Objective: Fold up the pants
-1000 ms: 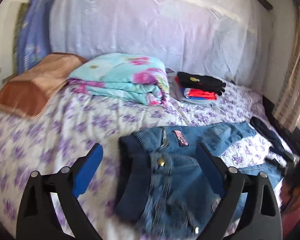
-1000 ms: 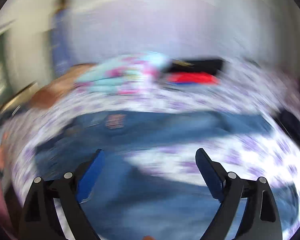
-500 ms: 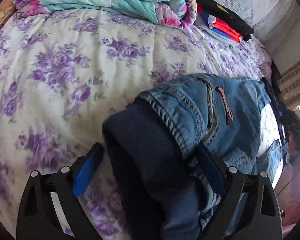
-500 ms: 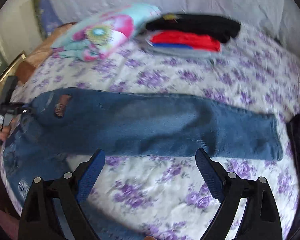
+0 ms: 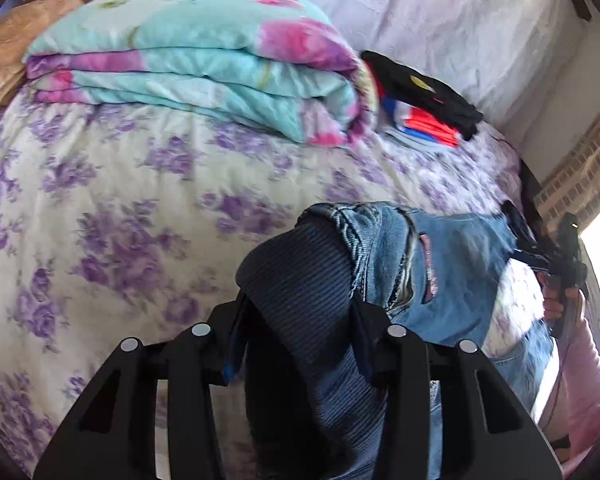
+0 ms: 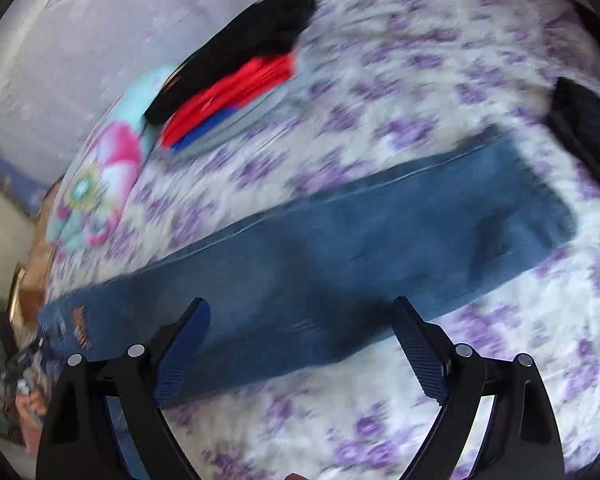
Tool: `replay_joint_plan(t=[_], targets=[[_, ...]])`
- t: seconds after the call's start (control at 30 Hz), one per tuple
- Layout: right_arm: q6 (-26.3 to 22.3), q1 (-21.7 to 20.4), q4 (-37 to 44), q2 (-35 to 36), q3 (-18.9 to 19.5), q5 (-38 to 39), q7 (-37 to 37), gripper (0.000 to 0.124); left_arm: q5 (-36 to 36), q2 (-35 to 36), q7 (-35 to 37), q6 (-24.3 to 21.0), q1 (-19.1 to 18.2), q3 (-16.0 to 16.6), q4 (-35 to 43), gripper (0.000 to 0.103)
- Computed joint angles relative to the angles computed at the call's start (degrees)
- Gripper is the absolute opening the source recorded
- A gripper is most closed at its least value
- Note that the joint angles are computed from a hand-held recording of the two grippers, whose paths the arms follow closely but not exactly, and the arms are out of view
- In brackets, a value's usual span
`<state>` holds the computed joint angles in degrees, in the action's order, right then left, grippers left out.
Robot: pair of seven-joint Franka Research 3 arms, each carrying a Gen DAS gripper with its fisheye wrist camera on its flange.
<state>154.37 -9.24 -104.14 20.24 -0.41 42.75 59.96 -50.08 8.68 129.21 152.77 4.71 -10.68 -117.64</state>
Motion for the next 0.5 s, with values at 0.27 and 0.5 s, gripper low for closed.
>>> replay_joint_plan(t=[0.27,0.5], targets=[[3.9,-3.9,2.1,5.0,-0.1,0.4,17.5,0.094,0.6,2.1,-1.7,1.9,1.1,-1.1,-0.5,0.059],[6.9,-5.4,5.3,7.1,0.2,-0.2,13.9,0.013,0.2,1.4,-0.3,4.8,1.1,-1.6,-2.1,0.061]])
